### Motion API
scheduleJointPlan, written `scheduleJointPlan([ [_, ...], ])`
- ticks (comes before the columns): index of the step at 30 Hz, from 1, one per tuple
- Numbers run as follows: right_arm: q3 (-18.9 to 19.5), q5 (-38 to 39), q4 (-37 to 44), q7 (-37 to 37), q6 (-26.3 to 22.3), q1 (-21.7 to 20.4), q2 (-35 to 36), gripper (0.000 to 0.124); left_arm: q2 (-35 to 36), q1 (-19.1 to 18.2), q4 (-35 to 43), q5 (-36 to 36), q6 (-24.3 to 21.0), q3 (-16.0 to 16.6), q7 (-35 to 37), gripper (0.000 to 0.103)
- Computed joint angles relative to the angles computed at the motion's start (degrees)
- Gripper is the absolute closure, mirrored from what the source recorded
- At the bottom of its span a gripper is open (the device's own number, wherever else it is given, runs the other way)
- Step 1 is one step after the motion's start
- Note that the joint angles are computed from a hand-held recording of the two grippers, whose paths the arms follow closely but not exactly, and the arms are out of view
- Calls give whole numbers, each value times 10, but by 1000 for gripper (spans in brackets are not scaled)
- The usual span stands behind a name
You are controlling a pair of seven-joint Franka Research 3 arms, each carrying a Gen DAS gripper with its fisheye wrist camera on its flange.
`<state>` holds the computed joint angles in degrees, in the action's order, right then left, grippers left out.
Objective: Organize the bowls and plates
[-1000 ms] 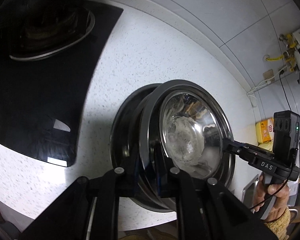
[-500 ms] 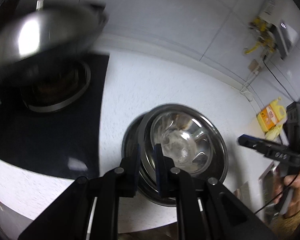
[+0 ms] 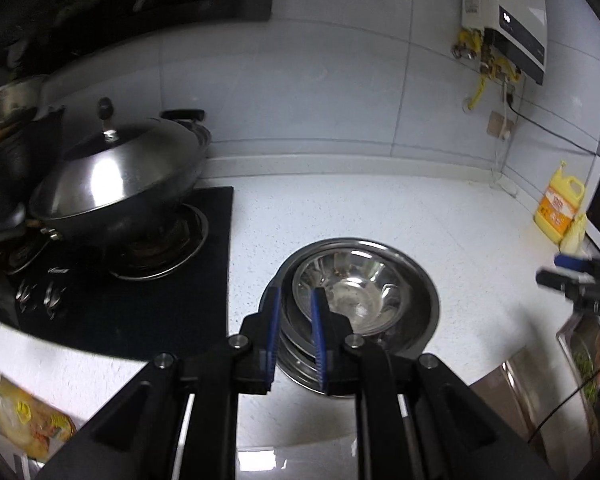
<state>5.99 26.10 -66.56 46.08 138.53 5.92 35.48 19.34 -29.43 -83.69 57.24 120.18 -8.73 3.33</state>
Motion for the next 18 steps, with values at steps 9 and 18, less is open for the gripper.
scheduleJointPlan([
  [9,33,117,-90,-143,12,-62,-52,31,46,-106,120,59,-214,-1,-47,89],
  [18,20,170,-175,-180,72,-51,-116,23,11,-118,81,84,-210,1,-42,89],
])
